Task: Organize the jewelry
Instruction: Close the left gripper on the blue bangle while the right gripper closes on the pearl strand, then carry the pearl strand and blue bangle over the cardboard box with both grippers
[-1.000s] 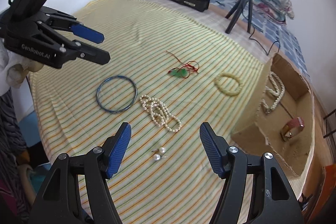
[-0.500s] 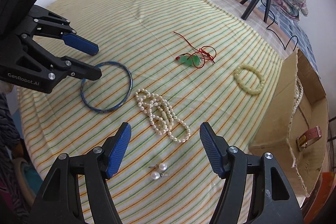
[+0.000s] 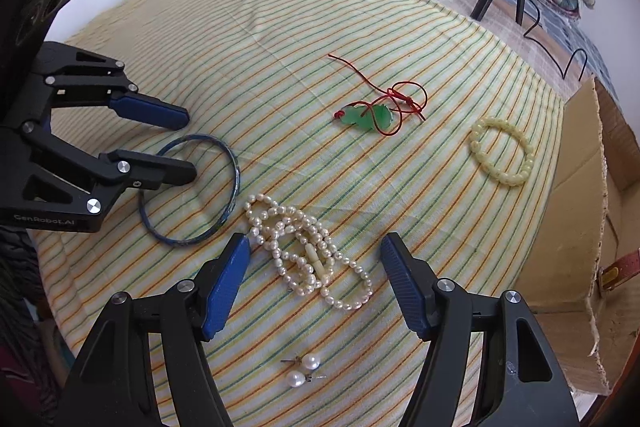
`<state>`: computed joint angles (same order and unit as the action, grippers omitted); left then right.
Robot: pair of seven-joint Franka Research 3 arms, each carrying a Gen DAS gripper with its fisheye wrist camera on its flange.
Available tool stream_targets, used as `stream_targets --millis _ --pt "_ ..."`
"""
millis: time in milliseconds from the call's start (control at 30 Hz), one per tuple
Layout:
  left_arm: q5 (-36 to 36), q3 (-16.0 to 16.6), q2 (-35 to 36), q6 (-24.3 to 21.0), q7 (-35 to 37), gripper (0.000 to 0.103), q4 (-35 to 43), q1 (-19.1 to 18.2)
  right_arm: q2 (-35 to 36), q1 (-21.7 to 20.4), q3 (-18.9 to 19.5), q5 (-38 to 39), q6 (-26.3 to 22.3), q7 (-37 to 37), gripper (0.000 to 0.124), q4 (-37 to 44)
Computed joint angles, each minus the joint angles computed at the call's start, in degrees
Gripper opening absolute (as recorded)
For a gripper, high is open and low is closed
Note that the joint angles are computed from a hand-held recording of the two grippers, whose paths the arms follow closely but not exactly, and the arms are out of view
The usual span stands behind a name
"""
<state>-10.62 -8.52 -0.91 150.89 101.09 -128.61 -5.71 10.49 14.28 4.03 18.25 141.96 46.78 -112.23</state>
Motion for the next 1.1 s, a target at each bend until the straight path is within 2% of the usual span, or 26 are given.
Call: stream_targets --millis 100,167,267,333,433,600,1100 --pt "0.2 0.0 0.0 0.6 -0.8 0.022 -0.1 0.0 -0.1 0.1 0.0 -0.2 0.1 0.4 0.066 -0.1" --pt "0.7 -0.1 -0.1 1.1 -1.5 0.012 -0.2 -0.1 0.1 0.0 0.1 0.2 -0.4 0.1 0.061 0.3" --pt "0.8 -0.2 -0.1 1.2 -1.9 0.005 -0.2 -0.3 0.0 -0.1 0.3 1.3 -1.1 -0.9 0.041 0.5" --pt "0.2 -0.3 0.1 0.9 -2.0 0.003 0.0 -0.4 -0.3 0.1 0.2 1.1 -1.1 -0.5 0.026 0.3" --pt "-2.4 -0.2 0.0 0.2 -1.2 0.002 0.2 -0.4 -0.3 0.5 0.0 -0.2 -0.9 1.2 0.01 0.5" --pt "-7.7 0.1 -0.9 -1.5 1.2 0.002 0.2 -0.4 -0.4 0.8 -0.3 -1.8 -0.7 4.0 0.007 0.8" --pt "-9.0 1.3 -4.9 1.5 2.1 0.001 -1.7 -2.1 -3.7 -1.0 -0.4 4.5 2.6 5.0 0.007 -1.3"
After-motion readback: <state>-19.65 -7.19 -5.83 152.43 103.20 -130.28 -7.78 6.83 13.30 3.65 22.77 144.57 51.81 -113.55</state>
